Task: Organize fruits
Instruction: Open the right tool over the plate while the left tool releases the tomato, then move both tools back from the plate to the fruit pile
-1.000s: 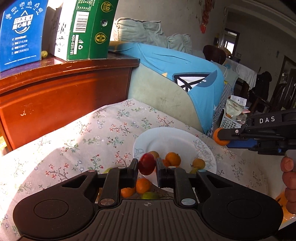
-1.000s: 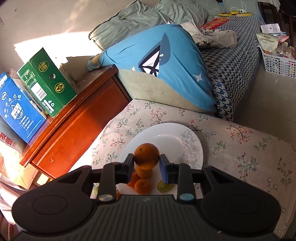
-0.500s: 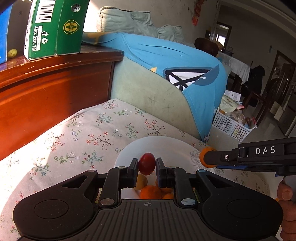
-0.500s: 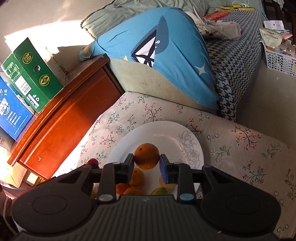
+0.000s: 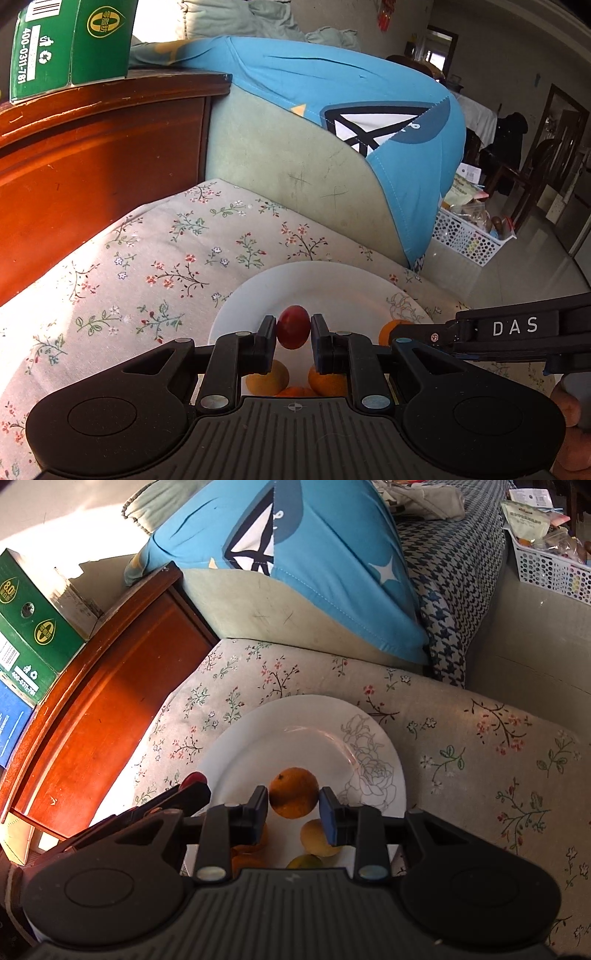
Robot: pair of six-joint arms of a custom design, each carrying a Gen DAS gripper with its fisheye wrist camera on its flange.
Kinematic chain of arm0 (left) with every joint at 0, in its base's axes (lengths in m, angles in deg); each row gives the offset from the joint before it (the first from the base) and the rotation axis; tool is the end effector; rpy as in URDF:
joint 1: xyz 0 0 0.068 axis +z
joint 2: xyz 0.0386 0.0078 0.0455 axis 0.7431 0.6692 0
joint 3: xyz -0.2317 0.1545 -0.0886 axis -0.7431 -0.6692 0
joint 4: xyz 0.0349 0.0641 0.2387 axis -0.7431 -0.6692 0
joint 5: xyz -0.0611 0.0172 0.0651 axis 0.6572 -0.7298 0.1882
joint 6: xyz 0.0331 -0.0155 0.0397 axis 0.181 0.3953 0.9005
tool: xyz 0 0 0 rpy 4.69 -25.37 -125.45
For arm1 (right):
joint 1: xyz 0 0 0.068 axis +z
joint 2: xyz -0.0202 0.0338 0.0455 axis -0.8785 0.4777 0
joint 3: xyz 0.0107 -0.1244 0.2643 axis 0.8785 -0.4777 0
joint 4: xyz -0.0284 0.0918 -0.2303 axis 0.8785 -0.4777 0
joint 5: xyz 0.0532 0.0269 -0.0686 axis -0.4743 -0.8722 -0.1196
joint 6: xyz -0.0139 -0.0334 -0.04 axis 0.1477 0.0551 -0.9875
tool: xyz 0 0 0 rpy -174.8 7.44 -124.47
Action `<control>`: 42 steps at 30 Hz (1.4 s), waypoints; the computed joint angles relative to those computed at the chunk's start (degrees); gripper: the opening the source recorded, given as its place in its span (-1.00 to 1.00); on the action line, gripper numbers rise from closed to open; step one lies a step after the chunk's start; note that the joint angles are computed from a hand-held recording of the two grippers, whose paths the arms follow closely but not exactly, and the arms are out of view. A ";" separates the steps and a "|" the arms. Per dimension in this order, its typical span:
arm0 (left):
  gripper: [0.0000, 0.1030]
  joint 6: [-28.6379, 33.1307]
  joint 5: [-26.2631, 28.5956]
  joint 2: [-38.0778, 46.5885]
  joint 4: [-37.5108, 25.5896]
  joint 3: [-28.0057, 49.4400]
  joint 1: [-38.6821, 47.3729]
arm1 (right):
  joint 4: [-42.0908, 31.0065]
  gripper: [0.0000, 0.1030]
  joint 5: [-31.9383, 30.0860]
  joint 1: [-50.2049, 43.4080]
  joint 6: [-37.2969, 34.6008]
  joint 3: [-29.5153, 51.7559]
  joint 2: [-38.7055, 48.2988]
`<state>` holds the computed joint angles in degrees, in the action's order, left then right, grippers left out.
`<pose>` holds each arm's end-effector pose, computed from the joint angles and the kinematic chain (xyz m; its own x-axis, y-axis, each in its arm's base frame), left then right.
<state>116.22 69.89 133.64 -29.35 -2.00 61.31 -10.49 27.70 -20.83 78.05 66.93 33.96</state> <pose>0.3653 0.0600 0.1275 -0.5504 0.3449 -0.7603 0.6969 0.6912 -0.1910 0.2509 0.1892 0.1439 -0.4039 0.7445 -0.5316 0.6225 0.6495 0.4366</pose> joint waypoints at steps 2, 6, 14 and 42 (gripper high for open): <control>-0.61 -0.23 -0.42 0.11 0.00 0.07 -0.34 | -0.55 -0.36 0.42 0.03 0.47 0.43 0.27; -0.55 -0.06 -0.24 -0.89 -0.30 -0.28 -0.27 | -0.13 -0.33 0.47 -0.23 1.29 -0.02 -0.41; 0.60 -7.61 0.44 -5.07 2.97 -1.50 2.55 | -3.80 0.44 4.11 0.42 3.96 0.47 -2.74; 0.76 13.14 2.44 -9.54 -20.48 -0.39 19.74 | -31.86 0.78 15.27 19.97 22.07 17.50 4.57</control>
<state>129.36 72.33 124.10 -49.83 -2.40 81.05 -42.35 42.97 -0.86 100.12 84.43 38.53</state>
